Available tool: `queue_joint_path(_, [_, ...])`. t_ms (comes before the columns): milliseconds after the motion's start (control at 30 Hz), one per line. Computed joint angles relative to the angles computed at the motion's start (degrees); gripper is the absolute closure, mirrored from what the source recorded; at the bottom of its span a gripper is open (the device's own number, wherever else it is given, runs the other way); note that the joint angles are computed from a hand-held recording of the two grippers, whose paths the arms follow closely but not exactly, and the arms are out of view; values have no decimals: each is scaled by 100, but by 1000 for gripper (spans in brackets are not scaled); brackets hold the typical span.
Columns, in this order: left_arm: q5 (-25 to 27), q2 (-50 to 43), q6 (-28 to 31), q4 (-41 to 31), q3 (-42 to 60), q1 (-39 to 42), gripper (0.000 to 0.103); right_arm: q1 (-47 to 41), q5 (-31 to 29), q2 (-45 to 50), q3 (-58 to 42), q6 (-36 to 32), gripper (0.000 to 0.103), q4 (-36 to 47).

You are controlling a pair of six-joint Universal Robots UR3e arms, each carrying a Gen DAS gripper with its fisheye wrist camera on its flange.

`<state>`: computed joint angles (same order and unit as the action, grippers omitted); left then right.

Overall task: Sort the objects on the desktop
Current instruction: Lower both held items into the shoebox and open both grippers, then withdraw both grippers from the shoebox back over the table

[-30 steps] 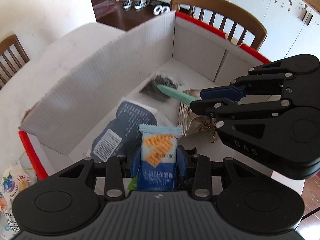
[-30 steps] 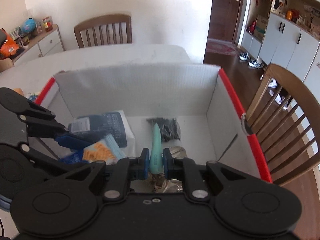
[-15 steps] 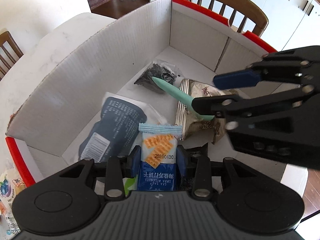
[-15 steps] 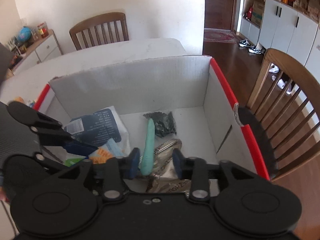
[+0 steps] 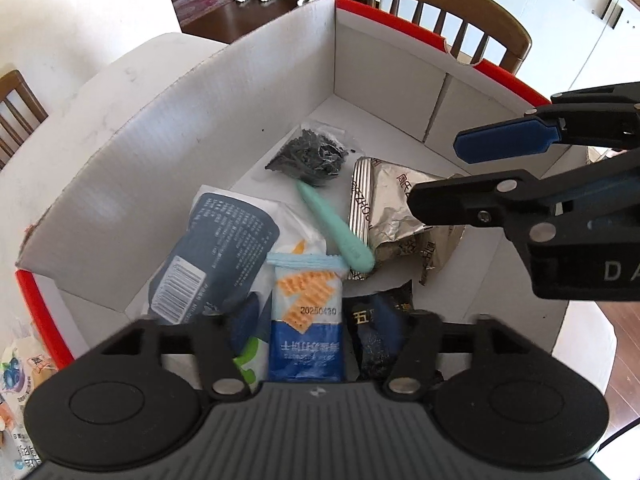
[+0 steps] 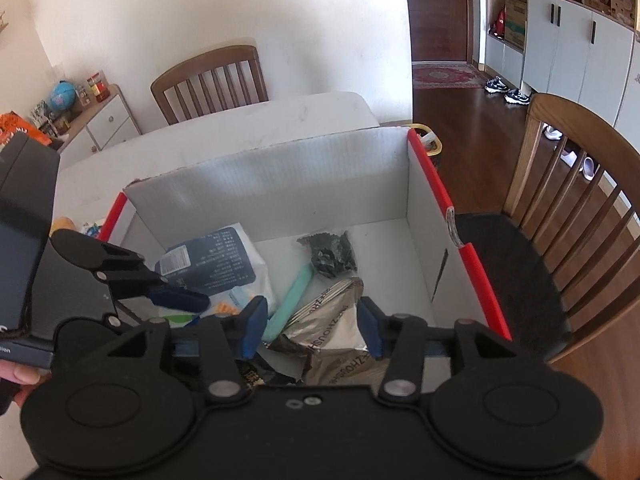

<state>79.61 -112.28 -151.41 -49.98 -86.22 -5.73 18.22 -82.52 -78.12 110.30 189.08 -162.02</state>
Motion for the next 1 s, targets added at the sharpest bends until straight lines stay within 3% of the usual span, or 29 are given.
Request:
queue_joint_path(567, [-915,1720,32,136,-1436,679,35,198,41,-508,2,45,48,260])
queue_joint_path(1000, [-1957,3514,591,-552,-2533,1831,35,834,-407,-518,-444,292,48,561])
